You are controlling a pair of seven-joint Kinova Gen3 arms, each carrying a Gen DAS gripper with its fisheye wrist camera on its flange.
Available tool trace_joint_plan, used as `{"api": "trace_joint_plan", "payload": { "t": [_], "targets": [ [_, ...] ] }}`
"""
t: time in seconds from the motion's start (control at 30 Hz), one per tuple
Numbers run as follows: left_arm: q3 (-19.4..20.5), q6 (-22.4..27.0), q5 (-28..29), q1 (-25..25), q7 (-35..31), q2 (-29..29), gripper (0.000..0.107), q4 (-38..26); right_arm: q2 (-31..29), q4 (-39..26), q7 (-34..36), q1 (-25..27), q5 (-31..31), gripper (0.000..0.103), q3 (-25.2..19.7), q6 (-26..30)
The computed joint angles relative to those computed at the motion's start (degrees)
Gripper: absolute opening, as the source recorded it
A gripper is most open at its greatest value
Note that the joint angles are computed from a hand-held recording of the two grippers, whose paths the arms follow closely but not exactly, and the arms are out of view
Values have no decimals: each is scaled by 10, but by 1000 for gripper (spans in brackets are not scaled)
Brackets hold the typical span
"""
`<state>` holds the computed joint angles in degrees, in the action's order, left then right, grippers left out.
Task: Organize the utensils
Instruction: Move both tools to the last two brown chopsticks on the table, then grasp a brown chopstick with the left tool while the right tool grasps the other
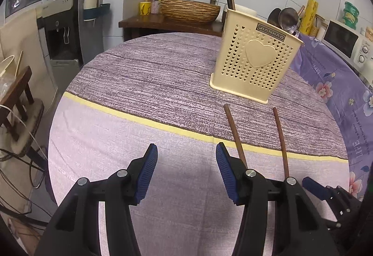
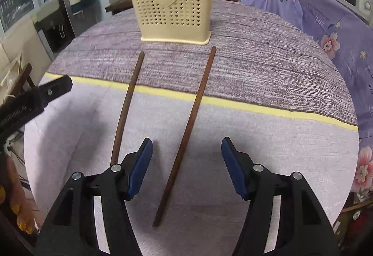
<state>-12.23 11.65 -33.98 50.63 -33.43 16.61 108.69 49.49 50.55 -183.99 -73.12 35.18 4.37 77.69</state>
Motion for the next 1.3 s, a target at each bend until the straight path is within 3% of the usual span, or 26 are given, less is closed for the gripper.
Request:
{"api": "trace_joint_plan", "payload": {
  "t": [0.2, 0.43, 0.6, 0.7, 0.93, 1.03, 1.13, 1.23, 1.3],
  "targets": [
    [-4, -4, -7, 8, 8, -6, 52, 10, 22, -43, 33, -9, -12, 62, 3, 67],
    [38, 2, 13, -24, -20, -6, 52, 10, -35, 56, -20, -11, -4, 63, -1, 54],
    [61, 6, 35, -40, -49, -4, 52, 7, -106, 184, -120, 11, 22, 63, -41, -38],
    [60, 10, 41, -35, -55, 0, 52, 2, -132, 243, -185, -8, 40, 63, -16, -88],
    [141, 35, 114, -103, -150, 25, 51, -40, -133, 246, -216, 11, 83, 63, -41, -90],
    [180, 58, 161, -136, -208, 48, 46, -75, -130, 234, -210, 18, 95, 63, -48, -81],
    [182, 90, 185, -135, -240, 81, 39, -129, -130, 231, -204, 27, 104, 63, -53, -79],
    [177, 132, 202, -130, -258, 115, 27, -181, -131, 229, -196, 35, 107, 63, -59, -77],
    [157, 139, 197, -112, -257, 127, 24, -199, -132, 230, -193, 39, 106, 63, -60, -78]
  ]
}}
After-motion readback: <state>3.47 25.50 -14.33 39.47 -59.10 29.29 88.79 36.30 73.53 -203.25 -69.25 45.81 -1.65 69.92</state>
